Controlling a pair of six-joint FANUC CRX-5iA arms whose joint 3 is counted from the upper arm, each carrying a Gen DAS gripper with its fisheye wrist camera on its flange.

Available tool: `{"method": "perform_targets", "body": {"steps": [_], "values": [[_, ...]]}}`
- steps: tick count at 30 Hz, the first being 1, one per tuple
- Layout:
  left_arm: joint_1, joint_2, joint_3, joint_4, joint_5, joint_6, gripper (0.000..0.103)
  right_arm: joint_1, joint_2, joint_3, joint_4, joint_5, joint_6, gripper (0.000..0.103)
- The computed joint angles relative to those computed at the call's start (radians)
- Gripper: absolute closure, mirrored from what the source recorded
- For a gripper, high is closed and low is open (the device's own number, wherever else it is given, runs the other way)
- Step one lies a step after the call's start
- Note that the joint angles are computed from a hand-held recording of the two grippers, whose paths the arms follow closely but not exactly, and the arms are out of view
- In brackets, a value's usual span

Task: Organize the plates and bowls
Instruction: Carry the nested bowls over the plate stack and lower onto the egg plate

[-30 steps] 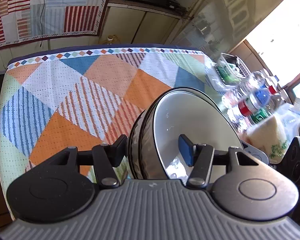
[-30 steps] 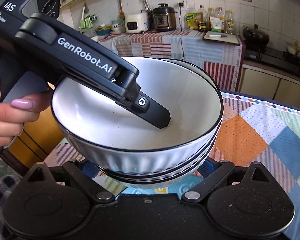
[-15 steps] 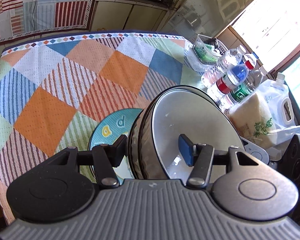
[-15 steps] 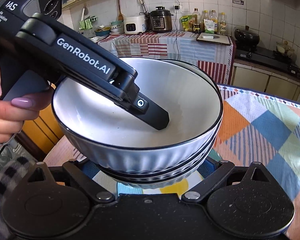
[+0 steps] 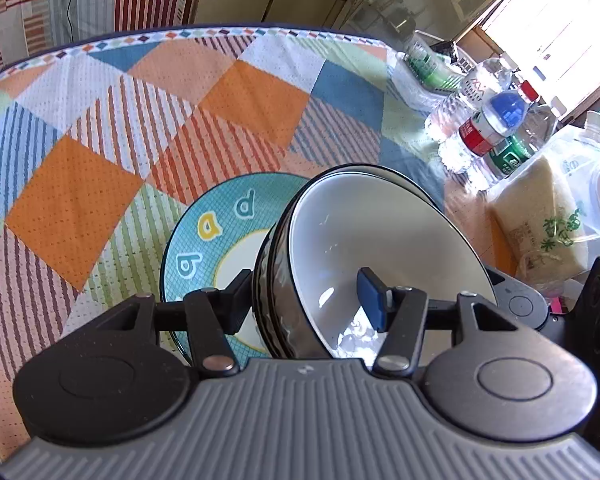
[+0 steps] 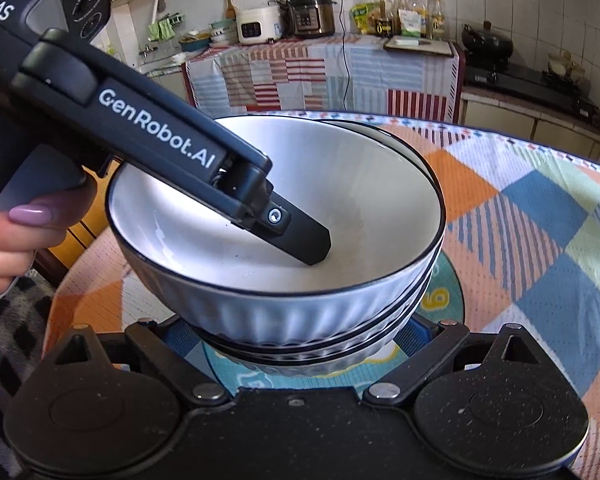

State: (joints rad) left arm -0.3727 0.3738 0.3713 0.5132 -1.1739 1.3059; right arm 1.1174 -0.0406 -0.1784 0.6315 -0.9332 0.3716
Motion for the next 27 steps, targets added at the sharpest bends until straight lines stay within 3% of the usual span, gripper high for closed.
{"method": "perform_targets", "body": {"steps": [9, 17, 23, 27], "values": [[0.001, 0.020, -0.014, -0.015, 0.007, 0.013, 0.049, -0.024, 0.018, -0.010, -0.052, 0.037, 0.035, 0.004], [-0.004, 0.024, -0.023, -0.037, 0.012, 0.012, 0.049, -0.015, 0.050, 0.009, -0.067, -0.005, 0.078, 0.004], [-0.015, -0.013, -0.074, -0.052, 0.071, -0.021, 0.049, 0.001, 0.051, -0.013, -0.031, -0.016, 0.045, 0.004], [-0.026, -0.032, -0.087, -0.085, 0.095, 0.025, 0.049, -0.001, 0.058, -0.005, -0.035, -0.024, 0.014, 0.005]]}}
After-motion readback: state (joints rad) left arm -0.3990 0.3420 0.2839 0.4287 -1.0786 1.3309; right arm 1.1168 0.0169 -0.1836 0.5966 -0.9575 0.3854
